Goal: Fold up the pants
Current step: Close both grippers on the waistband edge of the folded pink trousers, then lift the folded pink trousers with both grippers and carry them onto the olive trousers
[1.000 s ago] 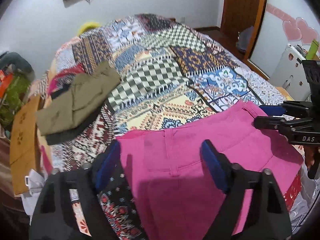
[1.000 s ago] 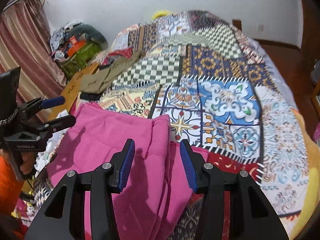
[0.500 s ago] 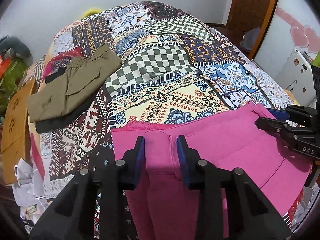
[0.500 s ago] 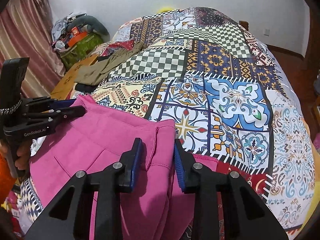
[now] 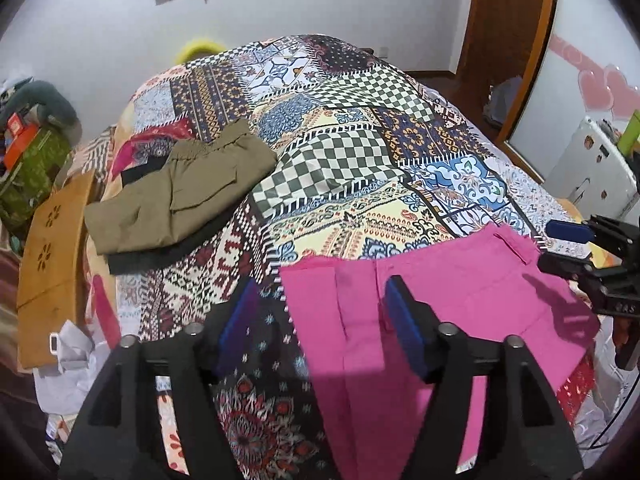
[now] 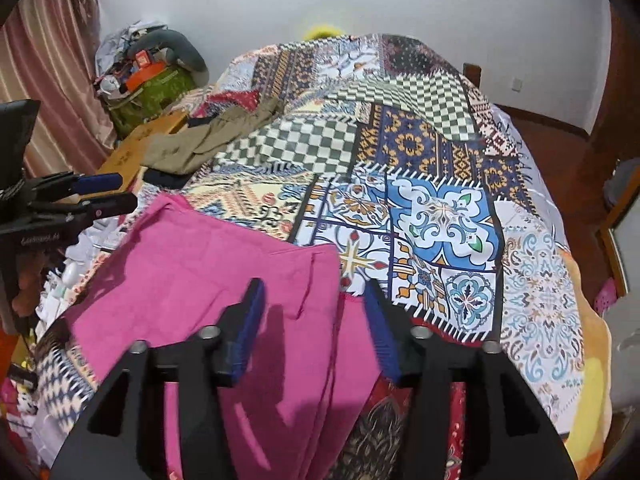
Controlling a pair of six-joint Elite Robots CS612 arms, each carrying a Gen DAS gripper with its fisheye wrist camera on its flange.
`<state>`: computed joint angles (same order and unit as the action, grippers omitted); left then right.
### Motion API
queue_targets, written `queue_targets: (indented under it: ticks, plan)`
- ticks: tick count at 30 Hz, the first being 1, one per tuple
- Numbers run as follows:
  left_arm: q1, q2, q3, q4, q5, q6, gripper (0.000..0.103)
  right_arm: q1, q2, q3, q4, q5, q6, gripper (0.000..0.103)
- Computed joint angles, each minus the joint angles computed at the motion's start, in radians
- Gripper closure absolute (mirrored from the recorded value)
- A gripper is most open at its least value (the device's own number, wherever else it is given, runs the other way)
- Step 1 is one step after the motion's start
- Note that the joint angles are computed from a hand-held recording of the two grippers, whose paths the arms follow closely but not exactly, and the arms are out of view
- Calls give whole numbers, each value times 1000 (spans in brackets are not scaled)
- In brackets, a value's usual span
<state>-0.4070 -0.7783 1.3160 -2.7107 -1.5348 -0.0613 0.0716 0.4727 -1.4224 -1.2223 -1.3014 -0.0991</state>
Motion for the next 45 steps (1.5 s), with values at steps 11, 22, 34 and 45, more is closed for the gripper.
queue_targets:
  ticks: [11,22,34,45]
  plan:
    - [12,6,23,96,-111,-95,24,-3,31,-64,81,32,69,34]
    - [30,29,-3,98,-259,-138,48,-24,61,-70,80,106,174,40]
    - [13,8,8,53,-175,-149,83,-23,47,-41,25,122,161,87]
    - [17,-47,43,-86,-8,-89,85,12,-16,49,-118,123,74,91]
